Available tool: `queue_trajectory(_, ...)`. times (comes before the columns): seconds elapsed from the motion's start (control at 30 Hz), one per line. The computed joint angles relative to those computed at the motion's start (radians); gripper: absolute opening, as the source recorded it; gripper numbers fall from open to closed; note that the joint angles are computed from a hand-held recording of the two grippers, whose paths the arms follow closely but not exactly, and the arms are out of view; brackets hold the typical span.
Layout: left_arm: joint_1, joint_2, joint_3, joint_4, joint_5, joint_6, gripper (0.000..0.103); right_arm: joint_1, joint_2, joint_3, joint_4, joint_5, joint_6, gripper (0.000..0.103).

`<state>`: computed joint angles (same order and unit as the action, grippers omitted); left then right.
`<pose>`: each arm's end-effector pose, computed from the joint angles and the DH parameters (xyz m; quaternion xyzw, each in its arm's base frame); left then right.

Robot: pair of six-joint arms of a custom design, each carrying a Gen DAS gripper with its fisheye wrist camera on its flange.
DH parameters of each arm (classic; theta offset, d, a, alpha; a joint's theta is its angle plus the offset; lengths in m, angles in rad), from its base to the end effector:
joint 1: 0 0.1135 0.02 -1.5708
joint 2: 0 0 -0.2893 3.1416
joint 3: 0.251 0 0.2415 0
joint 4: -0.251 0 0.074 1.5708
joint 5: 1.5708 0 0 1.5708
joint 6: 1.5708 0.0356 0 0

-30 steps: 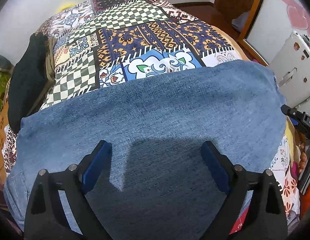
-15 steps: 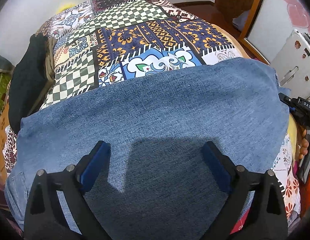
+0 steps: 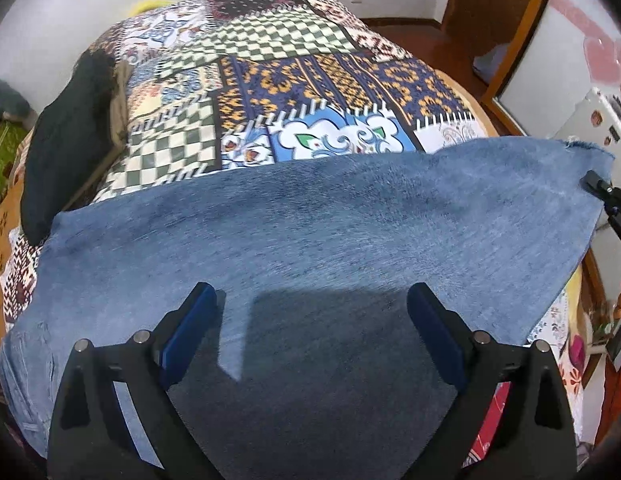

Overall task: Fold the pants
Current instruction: 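Fold the held hem over toward the waistband with the right tool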

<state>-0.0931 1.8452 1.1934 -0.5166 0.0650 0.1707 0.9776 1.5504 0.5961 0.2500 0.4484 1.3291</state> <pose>0.3619 -0.0361 0.1970 0.1352 0.9699 -0.0241 0.2008 0.1688 0.2228 0.1779 0.2466 0.8549 0.2924 0.3504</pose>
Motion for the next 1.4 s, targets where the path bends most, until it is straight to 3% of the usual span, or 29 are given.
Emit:
queue_trajectory(0.33,0.128,-0.148,-0.052,-0.001,0.082,0.021,0.097,0.057,-0.055,0.190,-0.101,0.086,-0.174,0.008)
queue_trajectory(0.83,0.401,-0.246,-0.115,-0.002,0.272,0.135,0.097,0.143,0.144,0.562,-0.148,0.045,-0.403,0.008)
queue_trajectory(1.17,0.591,-0.214,-0.114,-0.034,0.395,0.214,0.097,0.160,0.394,0.930,-0.294,-0.119,-0.501,0.008)
queue_trajectory(1.4,0.673,-0.179,-0.105,-0.042,0.379,0.235,0.097,0.172,0.636,1.209,-0.428,-0.324,-0.556,0.008)
